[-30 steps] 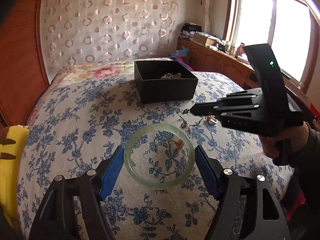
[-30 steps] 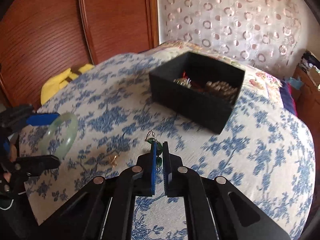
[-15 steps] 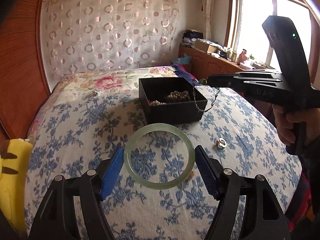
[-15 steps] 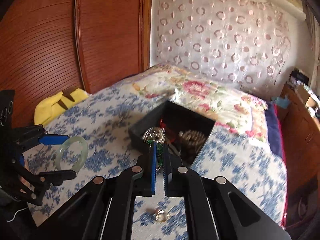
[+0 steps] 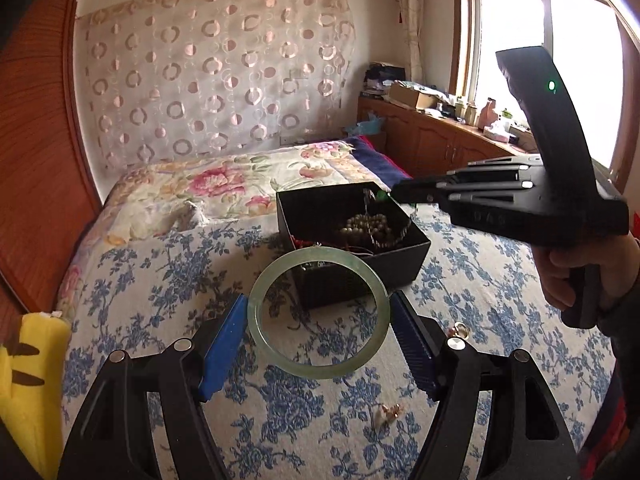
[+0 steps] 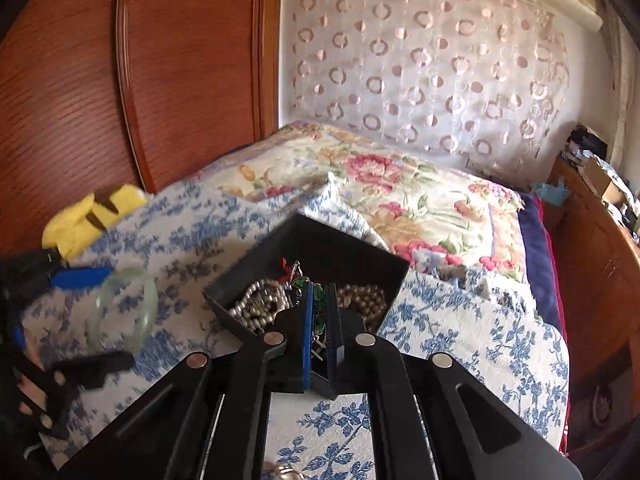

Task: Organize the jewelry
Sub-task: 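Carry the jade bangle into the box with the left tool while the right tool drops the pendant in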

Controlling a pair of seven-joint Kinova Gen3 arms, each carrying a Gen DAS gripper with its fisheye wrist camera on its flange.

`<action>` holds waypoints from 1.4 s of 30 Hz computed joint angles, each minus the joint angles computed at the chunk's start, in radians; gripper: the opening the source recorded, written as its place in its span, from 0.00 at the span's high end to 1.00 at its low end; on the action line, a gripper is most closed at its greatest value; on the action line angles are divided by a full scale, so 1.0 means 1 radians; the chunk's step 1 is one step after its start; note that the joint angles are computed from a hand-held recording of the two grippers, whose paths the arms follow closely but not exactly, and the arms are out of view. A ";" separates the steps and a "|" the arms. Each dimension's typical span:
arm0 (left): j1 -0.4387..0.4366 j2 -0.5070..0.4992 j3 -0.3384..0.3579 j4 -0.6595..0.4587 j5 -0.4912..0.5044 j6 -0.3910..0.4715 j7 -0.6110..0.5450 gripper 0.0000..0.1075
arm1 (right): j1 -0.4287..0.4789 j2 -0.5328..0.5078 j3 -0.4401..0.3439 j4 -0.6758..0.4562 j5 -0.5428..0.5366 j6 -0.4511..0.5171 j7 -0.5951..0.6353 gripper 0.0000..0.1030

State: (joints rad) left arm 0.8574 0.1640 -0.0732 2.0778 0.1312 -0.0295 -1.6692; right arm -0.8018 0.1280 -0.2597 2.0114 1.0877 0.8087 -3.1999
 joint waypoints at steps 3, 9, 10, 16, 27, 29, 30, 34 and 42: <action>0.025 0.018 -0.028 -0.034 -0.011 0.019 -0.004 0.36 | 0.002 0.008 0.005 0.009 0.000 -0.009 -0.018 0.92; 0.105 0.058 -0.117 -0.105 -0.081 0.062 0.055 0.36 | 0.010 -0.007 0.006 0.040 0.004 -0.029 -0.044 0.92; 0.087 0.065 -0.099 -0.119 -0.092 0.068 0.062 0.36 | 0.015 -0.014 0.006 0.046 0.003 -0.036 -0.043 0.91; 0.000 0.110 -0.007 -0.190 -0.149 0.107 0.126 0.36 | 0.026 -0.045 -0.013 0.070 -0.001 -0.020 -0.045 0.77; 0.107 0.200 -0.096 -0.319 -0.313 0.168 0.290 0.36 | 0.025 -0.098 -0.063 0.162 -0.008 0.025 -0.119 0.77; 0.101 0.218 -0.085 -0.345 -0.334 0.186 0.314 0.36 | 0.025 -0.105 -0.072 0.181 -0.005 0.026 -0.142 0.77; 0.102 0.227 -0.084 -0.358 -0.346 0.196 0.327 0.36 | 0.024 -0.108 -0.077 0.189 -0.003 0.026 -0.154 0.77; 0.097 0.256 -0.070 -0.395 -0.392 0.226 0.370 0.36 | 0.023 -0.113 -0.088 0.223 0.013 0.015 -0.210 0.77; 0.076 0.288 -0.040 -0.433 -0.449 0.259 0.427 0.36 | 0.005 -0.104 -0.101 0.243 0.034 0.015 -0.260 0.77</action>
State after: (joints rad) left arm 0.9332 0.4520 -0.1127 1.6447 -0.3177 0.2298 -1.2427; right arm -0.7963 0.0242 -0.3611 2.2541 1.1216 0.8238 -3.4599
